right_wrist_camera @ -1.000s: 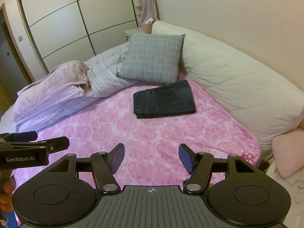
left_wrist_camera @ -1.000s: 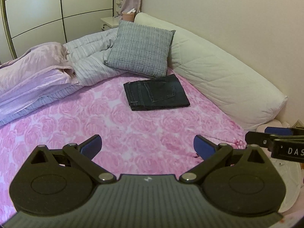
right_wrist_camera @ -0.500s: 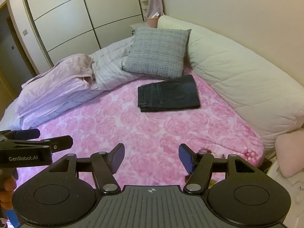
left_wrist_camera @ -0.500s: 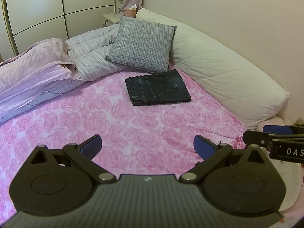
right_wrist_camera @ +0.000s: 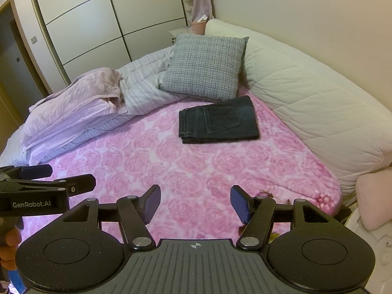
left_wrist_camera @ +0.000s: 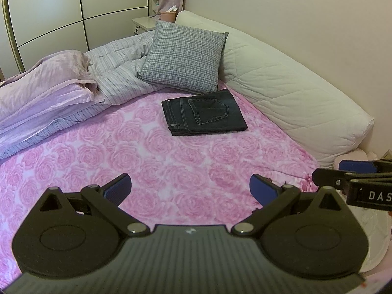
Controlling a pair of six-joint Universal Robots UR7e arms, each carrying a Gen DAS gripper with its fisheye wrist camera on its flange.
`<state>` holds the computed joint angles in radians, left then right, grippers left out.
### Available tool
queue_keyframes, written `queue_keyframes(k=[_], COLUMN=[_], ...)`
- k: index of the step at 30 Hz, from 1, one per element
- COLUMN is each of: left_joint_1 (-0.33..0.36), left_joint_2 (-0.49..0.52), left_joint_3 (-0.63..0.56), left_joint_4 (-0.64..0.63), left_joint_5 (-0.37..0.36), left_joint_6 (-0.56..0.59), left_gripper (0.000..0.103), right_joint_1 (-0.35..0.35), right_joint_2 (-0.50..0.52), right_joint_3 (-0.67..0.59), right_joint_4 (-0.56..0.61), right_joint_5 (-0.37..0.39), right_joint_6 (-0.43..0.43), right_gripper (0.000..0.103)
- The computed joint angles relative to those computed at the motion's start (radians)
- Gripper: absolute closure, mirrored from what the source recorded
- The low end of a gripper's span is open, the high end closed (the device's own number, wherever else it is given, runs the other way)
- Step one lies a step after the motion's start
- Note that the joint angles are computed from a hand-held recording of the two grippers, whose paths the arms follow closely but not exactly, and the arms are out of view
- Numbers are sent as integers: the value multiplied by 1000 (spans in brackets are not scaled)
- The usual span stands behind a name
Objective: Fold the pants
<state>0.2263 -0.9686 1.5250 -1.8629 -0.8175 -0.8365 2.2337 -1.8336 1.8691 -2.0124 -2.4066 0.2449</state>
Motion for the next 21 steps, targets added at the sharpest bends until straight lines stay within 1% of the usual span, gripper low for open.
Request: queue_keyframes(k=[11, 21], left_joint_1=[-7, -20], left_joint_2=[7, 22], left_joint_3=[-3, -11], left_joint_4=[0, 2], left_joint_5=[-5, -6], left_joint_6=[0, -10], left_gripper=[2, 2], right_joint_1=[1, -7], right_joint_2=[0, -32], right_joint_3=[1, 13], right_joint_4=[2, 5], right_joint_5=[-1, 3], right_joint_6=[3, -9], right_gripper=[43, 43])
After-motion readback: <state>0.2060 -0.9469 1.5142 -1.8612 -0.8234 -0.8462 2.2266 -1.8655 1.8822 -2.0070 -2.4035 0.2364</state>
